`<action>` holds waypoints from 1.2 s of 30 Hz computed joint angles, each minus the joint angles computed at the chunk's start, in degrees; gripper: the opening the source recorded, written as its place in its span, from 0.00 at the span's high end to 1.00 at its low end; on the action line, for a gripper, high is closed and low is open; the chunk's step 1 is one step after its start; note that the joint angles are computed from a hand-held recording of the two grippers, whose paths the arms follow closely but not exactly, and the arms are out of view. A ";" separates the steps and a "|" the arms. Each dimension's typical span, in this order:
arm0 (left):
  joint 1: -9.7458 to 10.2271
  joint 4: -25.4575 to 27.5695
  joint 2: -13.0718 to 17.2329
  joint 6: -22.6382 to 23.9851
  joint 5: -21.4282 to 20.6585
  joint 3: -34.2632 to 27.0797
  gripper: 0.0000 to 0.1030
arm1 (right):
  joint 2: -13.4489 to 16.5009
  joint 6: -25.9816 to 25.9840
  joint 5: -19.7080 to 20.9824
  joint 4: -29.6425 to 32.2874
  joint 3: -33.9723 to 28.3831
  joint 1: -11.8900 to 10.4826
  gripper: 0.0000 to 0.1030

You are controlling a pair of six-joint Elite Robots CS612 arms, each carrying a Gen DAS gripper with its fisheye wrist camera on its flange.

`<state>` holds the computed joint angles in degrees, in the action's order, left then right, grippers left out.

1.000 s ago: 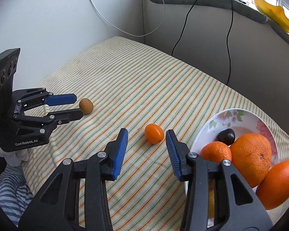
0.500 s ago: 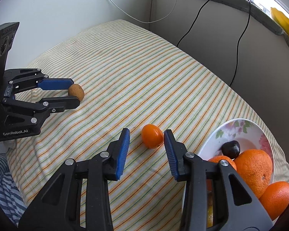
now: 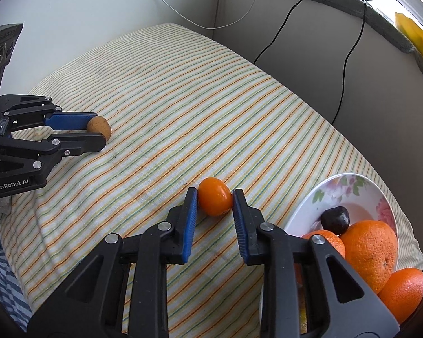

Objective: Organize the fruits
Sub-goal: 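Close the left gripper on the kiwi while the right grasps the small tangerine and lifts, then lower the kiwi into the plate with the left gripper while the right releases the tangerine there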

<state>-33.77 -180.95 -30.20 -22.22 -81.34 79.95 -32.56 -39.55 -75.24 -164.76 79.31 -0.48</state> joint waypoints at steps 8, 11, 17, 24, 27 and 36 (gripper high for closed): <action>-0.05 -2.01 -0.53 -0.32 0.63 1.20 0.75 | -1.35 2.47 3.61 -1.56 1.52 -1.05 0.75; -0.17 -2.76 -0.67 0.06 0.58 1.23 0.75 | -2.27 3.59 5.52 -2.56 2.57 -1.72 0.75; -0.51 -3.47 -0.61 1.09 0.21 0.30 0.75 | -3.85 6.27 8.25 -5.16 4.58 -3.57 0.75; -1.06 -3.43 0.37 2.07 -0.99 -2.75 0.75 | -5.24 8.22 9.57 -7.56 6.10 -5.65 0.75; -1.36 -3.06 1.01 2.94 -1.69 -4.54 0.75 | -5.19 9.40 9.75 -8.05 5.64 -6.48 0.75; -2.26 -1.44 3.32 6.21 -4.05 -10.81 0.75 | -4.36 10.82 8.20 -5.66 1.89 -8.08 0.75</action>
<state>-36.03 -182.39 -26.88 -16.02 -85.39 69.14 -36.92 -28.73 -67.04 -170.42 81.20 -8.56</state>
